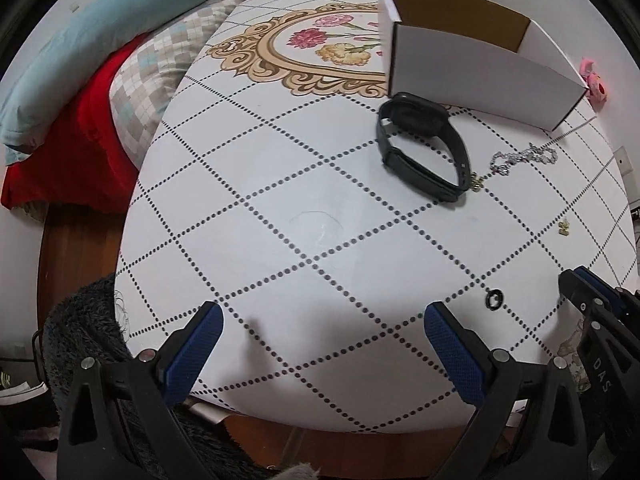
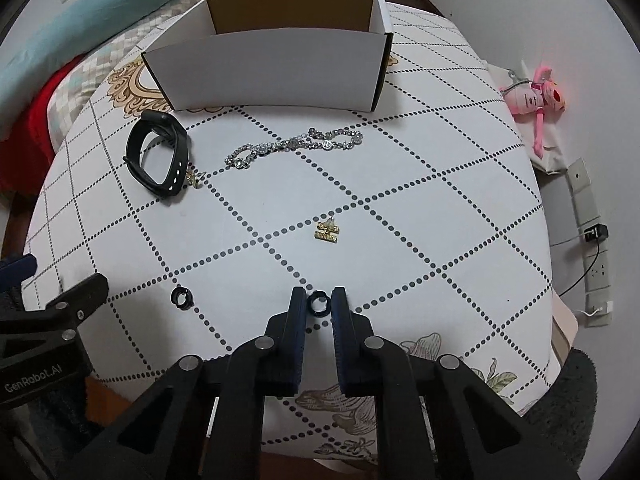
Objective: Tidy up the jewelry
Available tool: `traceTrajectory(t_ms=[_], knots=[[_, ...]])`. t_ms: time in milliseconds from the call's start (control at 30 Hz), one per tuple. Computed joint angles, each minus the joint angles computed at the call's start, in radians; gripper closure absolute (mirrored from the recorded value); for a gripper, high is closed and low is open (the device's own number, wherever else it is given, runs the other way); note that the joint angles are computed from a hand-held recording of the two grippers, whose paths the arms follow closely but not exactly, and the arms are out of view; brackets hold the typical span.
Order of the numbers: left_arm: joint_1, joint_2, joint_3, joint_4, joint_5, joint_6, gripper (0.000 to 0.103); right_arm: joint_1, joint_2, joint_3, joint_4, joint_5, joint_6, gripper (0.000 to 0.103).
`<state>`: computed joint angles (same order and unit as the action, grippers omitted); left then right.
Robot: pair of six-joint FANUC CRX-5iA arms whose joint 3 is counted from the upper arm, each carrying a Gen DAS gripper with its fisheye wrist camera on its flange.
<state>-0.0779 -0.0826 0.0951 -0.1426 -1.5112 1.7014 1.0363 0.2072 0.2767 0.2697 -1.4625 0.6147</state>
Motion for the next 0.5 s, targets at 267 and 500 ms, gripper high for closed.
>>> traceTrajectory(t_ms=[267,500], knots=[[-0.022,-0.010,-0.034,0.120,0.057,-0.029,0.011,-0.034,-0.070,-0.048,0.007,0.016,-0.086,0.090],[-0.094,0.018,-0.028,0.134,0.090,-0.050,0.036,-0.060,-0.100,-0.072,0.015,0.009,-0.123,0.090]])
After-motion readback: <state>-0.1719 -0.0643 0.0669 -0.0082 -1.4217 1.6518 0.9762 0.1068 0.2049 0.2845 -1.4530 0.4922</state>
